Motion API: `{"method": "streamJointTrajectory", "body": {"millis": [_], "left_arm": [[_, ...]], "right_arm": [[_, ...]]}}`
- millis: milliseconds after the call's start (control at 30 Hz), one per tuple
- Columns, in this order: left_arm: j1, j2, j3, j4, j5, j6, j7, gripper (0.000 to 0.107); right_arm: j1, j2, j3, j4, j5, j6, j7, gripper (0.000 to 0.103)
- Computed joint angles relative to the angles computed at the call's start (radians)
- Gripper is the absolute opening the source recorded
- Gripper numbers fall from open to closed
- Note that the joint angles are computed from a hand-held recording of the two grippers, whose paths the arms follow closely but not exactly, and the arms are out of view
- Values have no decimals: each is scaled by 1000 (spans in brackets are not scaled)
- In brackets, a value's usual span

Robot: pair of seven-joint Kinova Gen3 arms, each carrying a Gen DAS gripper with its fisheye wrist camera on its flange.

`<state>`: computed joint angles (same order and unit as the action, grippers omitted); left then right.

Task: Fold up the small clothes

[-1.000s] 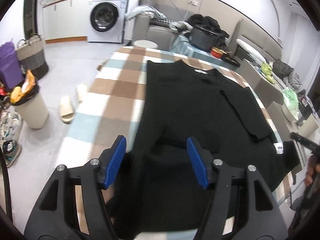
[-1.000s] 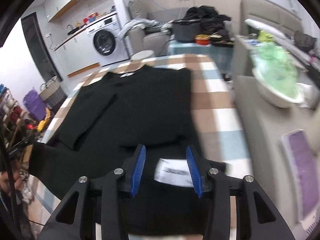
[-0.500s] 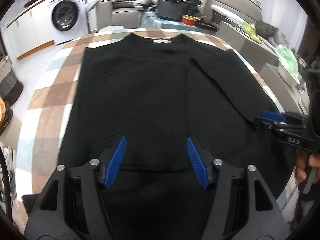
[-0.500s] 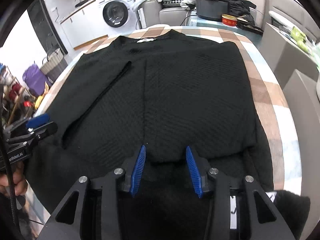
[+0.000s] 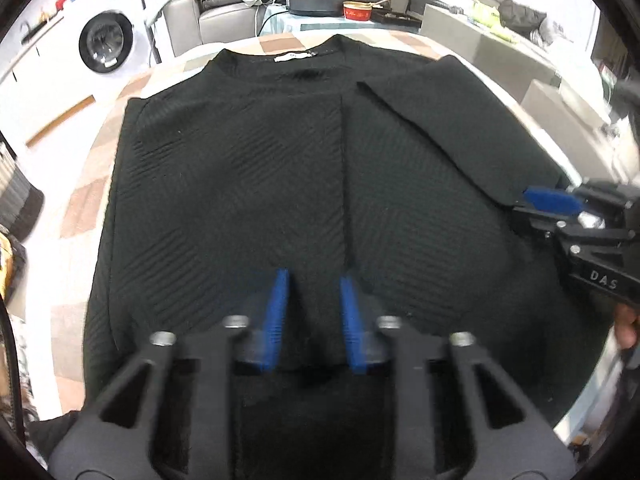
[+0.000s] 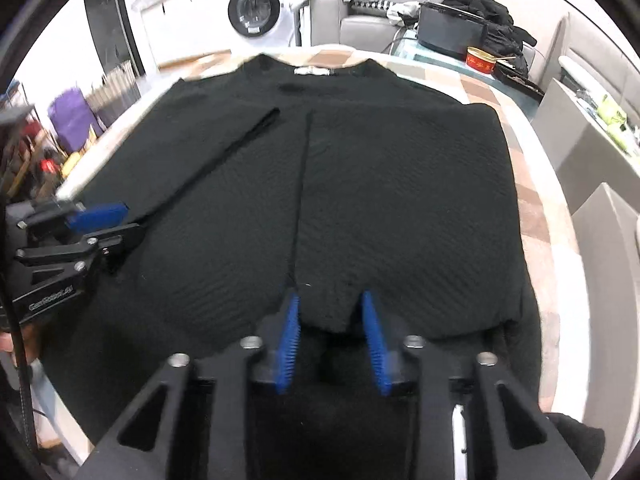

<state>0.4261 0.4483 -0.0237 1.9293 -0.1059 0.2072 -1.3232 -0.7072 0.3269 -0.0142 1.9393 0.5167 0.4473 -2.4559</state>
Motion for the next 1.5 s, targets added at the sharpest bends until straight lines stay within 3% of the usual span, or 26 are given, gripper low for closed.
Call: {"method": "streamJointTrajectory", "body": {"millis": [33, 100, 200, 267, 400, 500, 533, 567, 600, 667, 767, 867, 1000, 1200, 1300, 1400, 1500], "left_arm": [[-46, -1, 40, 3, 18, -12, -15, 5], [-111, -2, 94, 5, 51, -34, -38, 3], [-129, -14, 93, 6, 78, -69, -46, 3], [-146, -7, 108, -14, 94, -57, -67, 3], [-265, 33, 245, -55, 82, 22, -58, 5], [-384, 28, 378, -19, 28, 22, -15, 28], [-413, 11, 408, 8, 5, 12, 17, 42], [-426, -8, 419, 36, -28, -7, 58, 54], [-427, -43, 412, 75, -59, -30, 98, 59], [-399, -108, 368, 139, -125, -64, 180, 63], [-342, -217, 276, 238, -203, -104, 302, 75], [-252, -331, 137, 333, -285, -116, 424, 79], [-130, -463, -48, 438, -415, -86, 587, 80], [81, -584, -326, 550, -636, -54, 808, 80], [219, -627, -453, 579, -727, -39, 883, 80], [281, -671, -478, 613, -836, -34, 980, 79], [220, -651, -410, 623, -889, -68, 1047, 58]], "right_arm": [[29, -7, -13, 13, -16, -37, 6, 18], [110, -13, -81, 27, -8, -78, -17, 8], [224, -28, -185, 46, 35, -128, -82, 7], [303, -29, -262, 48, -1, -148, -59, 7], [303, 2, -268, 6, -141, -80, 91, 15], [348, -47, -301, 49, -216, -112, 151, 28], [355, -88, -303, 83, -218, -136, 139, 30], [343, -126, -289, 112, -205, -147, 111, 36], [319, -165, -264, 139, -176, -153, 70, 42], [316, -257, -264, 193, -109, -145, -11, 49], [420, -396, -379, 256, -72, -71, -131, 63], [445, -501, -411, 317, -64, -13, -201, 63], [489, -584, -433, 367, -165, 38, -173, 63], [551, -604, -446, 438, -247, -17, -127, 63], [579, -598, -446, 451, -337, -60, -26, 63], [627, -592, -491, 443, -363, -74, 21, 63], [578, -581, -452, 439, -329, -69, -11, 63]]}}
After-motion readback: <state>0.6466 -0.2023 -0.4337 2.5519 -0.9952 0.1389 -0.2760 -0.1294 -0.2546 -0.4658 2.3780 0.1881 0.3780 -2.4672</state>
